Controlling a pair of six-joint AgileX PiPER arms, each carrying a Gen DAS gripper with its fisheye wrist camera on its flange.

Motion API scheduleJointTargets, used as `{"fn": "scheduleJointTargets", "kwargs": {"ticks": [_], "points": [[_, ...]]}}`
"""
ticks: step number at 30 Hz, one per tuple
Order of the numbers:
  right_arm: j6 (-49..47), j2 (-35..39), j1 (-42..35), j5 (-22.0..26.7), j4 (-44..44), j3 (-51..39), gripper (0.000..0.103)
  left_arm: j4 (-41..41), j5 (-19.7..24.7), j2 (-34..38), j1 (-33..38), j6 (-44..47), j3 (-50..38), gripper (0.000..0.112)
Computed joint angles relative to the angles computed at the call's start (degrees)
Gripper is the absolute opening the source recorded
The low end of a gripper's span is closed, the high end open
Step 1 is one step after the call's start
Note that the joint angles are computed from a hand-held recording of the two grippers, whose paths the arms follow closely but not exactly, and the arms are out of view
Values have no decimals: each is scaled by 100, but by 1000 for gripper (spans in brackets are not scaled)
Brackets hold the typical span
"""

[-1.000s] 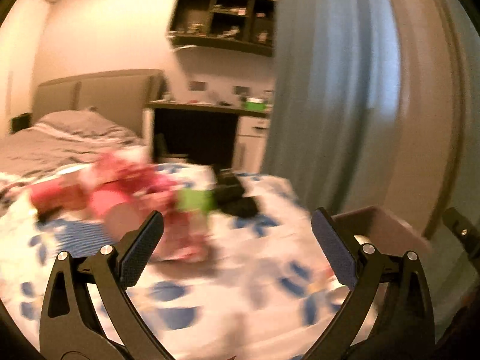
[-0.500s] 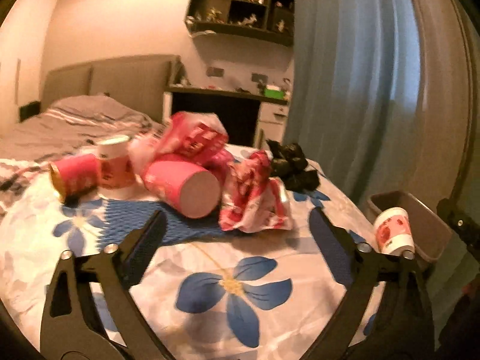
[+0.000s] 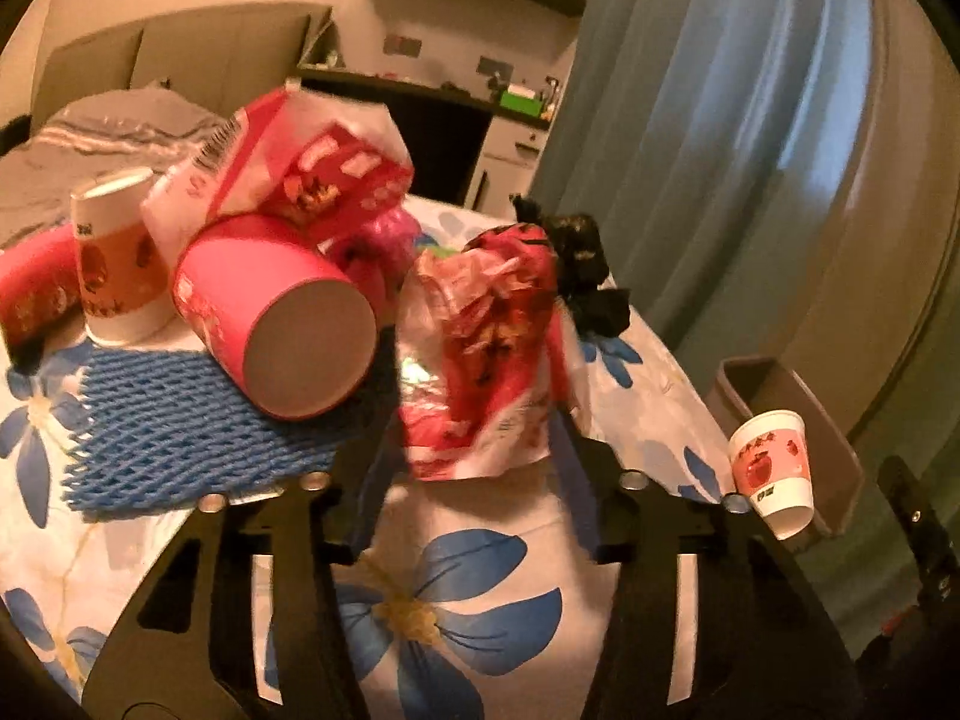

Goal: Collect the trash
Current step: 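Grasp the red-and-white snack wrapper with the left tool while the right tool approaches the white cup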

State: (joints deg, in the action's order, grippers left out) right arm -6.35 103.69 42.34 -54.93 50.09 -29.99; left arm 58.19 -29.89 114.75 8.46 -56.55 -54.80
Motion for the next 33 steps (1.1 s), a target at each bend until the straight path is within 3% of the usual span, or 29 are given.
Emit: {"fn": "scheduleJointTargets", "kwargs": {"ticks": [4,9,15,26,33], "points": [[67,60,-57,7,-23,34,74,440,-60,64,64,-465,-109,33],[196,188,-219,164,-72,15,74,-65,-109,-66,-42,128,137,9],[318,393,-439,347,-232,-92,74,-1063,-468,-366,-207,1305,770,8],[233,804,-861,896,-566,-650,71,-1854,-1014,-765,-212,2376,1593,8],[146,991,-1125,1346,-783,-987,67,-1793,-1009,-743,-229,2349,1579,8]]}}
